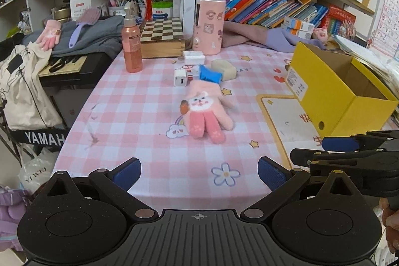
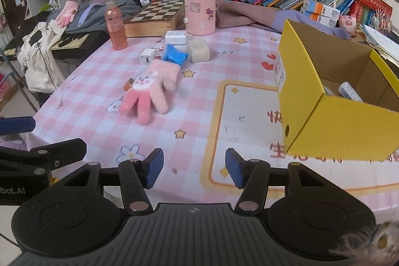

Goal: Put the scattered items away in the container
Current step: 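Move both tools back toward the pink bunny glove and blue item, then grasp the pink bunny glove with the left tool while the right tool grasps the blue item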

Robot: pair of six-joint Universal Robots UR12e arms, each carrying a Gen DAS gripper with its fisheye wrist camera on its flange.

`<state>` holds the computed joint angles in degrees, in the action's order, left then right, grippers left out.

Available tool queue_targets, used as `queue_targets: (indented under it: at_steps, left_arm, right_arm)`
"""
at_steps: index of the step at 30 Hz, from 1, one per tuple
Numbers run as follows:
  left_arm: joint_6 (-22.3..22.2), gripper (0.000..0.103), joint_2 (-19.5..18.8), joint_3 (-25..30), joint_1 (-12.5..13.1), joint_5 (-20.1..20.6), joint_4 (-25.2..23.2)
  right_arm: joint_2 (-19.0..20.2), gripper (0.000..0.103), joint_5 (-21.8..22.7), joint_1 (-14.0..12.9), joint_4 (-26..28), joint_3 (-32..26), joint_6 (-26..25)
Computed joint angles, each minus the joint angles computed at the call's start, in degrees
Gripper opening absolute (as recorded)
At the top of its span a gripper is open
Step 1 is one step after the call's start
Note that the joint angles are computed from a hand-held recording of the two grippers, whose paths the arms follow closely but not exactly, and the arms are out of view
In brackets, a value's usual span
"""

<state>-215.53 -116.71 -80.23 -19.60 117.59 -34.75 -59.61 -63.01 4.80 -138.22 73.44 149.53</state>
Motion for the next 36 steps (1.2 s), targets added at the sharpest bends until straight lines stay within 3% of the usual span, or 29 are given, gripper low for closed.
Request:
queue_targets:
  at_steps: [17, 36]
  left_arm:
    - [2.78, 0.101, -4.53, 5.58, 2.38, 0.01, -2.31]
    - [9.18, 0.097, -11.43, 13.22, 5.42, -4.32, -2.62]
  right_arm:
    - [8.23, 0.055, -0.43, 1.74, 2.44, -12.57, 4.07]
    - [16.24, 0.062, -0.79, 3.76, 9.36, -26.42, 6.3]
